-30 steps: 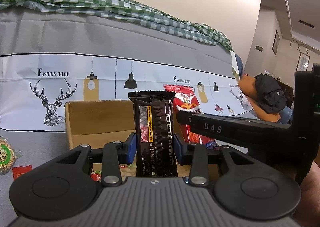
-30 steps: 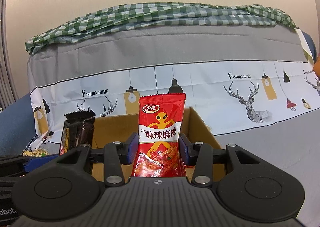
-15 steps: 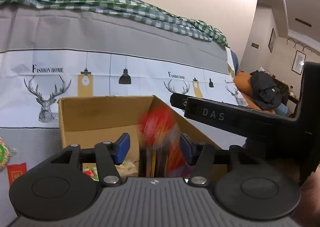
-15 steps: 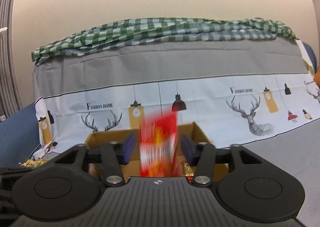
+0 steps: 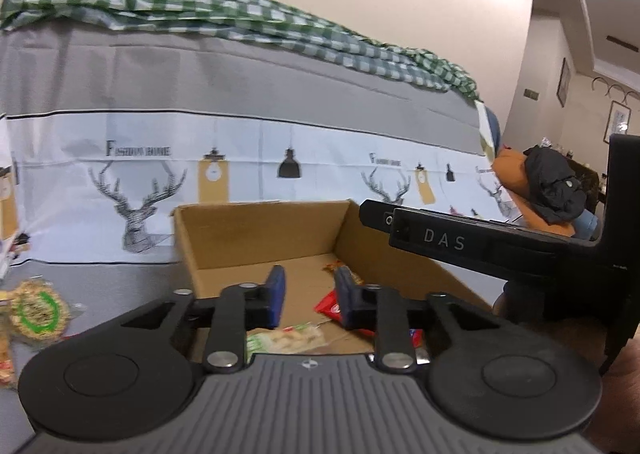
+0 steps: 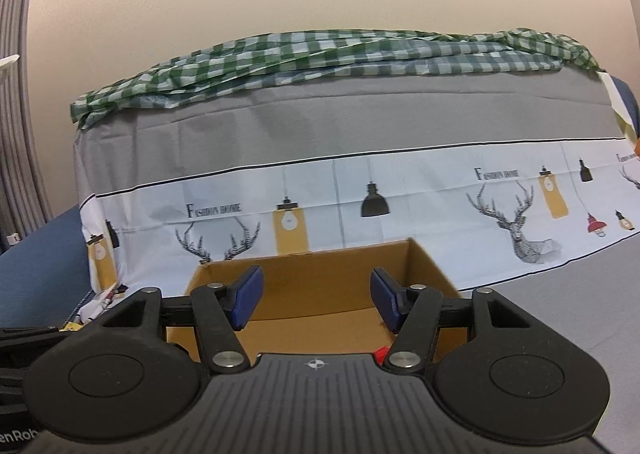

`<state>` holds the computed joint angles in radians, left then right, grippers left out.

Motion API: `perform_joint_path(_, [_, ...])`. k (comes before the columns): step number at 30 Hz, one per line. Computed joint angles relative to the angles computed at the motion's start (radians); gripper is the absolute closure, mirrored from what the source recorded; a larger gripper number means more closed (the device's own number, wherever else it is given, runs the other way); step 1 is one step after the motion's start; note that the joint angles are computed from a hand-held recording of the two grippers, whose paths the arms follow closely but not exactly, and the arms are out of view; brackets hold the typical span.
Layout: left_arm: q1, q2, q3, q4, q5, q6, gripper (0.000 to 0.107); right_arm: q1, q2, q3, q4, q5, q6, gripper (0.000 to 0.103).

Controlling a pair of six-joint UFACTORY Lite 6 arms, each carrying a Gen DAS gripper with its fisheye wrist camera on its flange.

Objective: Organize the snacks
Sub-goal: 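Move both open tools back over the snack pile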

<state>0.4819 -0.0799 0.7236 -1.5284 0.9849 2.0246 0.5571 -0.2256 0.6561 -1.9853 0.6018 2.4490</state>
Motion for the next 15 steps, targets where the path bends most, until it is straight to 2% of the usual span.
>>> perform_joint_path(3, [0.074,0.049,0.098,0.099,0.033,-0.079,0.083,0.055,0.046,0.036,0.021,0.033,0.003,0.042])
perform_joint_path(5, [0.093,0.095,0.199,0.147,0.007,-0.127,0.083,0.090,0.078,0.062,0.032,0.052,0.006,0.042])
perform_joint_path(7, [0.106,0.150,0.304,0.194,-0.012,-0.166,0.083,0.116,0.103,0.084,0.024,0.059,0.024,0.048])
perform_joint_path(9, [0.133,0.211,0.388,0.193,-0.030,-0.147,0.083,0.144,0.125,0.103,0.008,0.067,0.048,0.061])
perform_joint_path(11, [0.175,0.284,0.446,0.164,-0.046,-0.106,0.083,0.169,0.149,0.124,0.002,0.066,0.069,0.067])
perform_joint_path(13, [0.227,0.360,0.465,0.102,-0.060,-0.039,0.083,0.195,0.177,0.147,0.002,0.064,0.087,0.067])
perform_joint_path(14, [0.253,0.420,0.498,0.112,-0.078,-0.045,0.085,0.207,0.193,0.161,0.001,0.062,0.094,0.068])
perform_joint_path(15, [0.249,0.462,0.549,0.164,-0.138,-0.092,0.097,0.222,0.210,0.174,0.001,0.062,0.101,0.068])
